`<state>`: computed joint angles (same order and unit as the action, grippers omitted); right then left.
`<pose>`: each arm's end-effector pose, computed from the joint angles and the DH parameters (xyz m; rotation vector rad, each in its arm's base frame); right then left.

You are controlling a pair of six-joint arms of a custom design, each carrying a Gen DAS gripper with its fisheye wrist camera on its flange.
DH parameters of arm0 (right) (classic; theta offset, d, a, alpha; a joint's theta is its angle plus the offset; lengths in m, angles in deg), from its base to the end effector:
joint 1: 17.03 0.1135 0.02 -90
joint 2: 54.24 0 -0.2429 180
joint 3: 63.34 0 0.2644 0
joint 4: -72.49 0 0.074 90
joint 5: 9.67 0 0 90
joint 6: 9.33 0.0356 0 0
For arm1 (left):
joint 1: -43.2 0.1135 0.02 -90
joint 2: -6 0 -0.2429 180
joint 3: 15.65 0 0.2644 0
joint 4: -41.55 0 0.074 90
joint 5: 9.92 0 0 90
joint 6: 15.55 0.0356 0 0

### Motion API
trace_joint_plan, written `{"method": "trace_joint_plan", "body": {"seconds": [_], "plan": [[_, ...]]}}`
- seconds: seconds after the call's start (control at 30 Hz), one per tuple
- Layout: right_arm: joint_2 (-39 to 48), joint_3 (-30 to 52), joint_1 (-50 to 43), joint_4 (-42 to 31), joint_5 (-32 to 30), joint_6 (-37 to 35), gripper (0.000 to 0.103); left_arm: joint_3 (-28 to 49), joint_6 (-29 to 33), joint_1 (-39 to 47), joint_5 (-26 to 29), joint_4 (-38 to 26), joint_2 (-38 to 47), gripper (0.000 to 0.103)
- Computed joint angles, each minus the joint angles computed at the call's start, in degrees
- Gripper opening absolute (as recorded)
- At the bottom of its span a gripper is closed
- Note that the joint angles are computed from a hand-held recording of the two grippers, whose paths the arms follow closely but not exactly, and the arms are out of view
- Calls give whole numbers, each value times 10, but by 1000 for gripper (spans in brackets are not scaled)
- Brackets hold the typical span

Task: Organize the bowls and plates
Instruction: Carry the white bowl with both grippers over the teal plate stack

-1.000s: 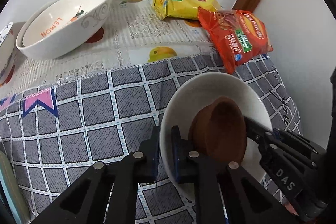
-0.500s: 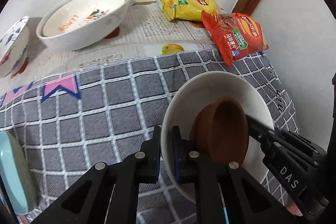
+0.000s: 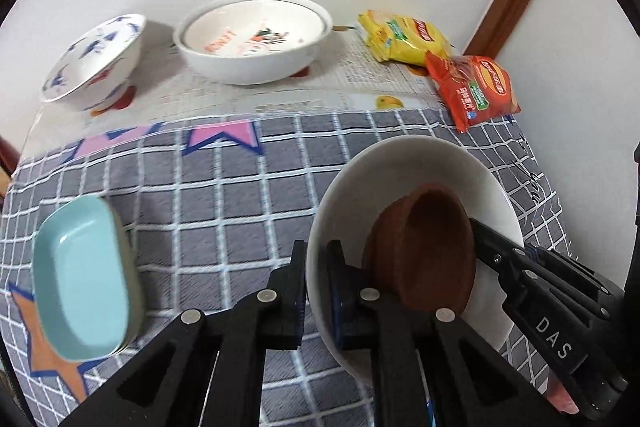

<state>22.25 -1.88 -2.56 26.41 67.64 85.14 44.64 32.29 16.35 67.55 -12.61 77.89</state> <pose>0.2606 0.0753 0.1859 -0.3068 2.6355 0.4033 0.2249 -0.1052 0.1920 -0.4181 2.6382 -0.0833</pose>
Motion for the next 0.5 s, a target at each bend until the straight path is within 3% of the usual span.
{"method": "trace_joint_plan", "body": {"seconds": [0.5], "plan": [[-75, -39, 118, -11, 35, 70, 9, -78, -9, 24, -17, -93, -180, 10]]}}
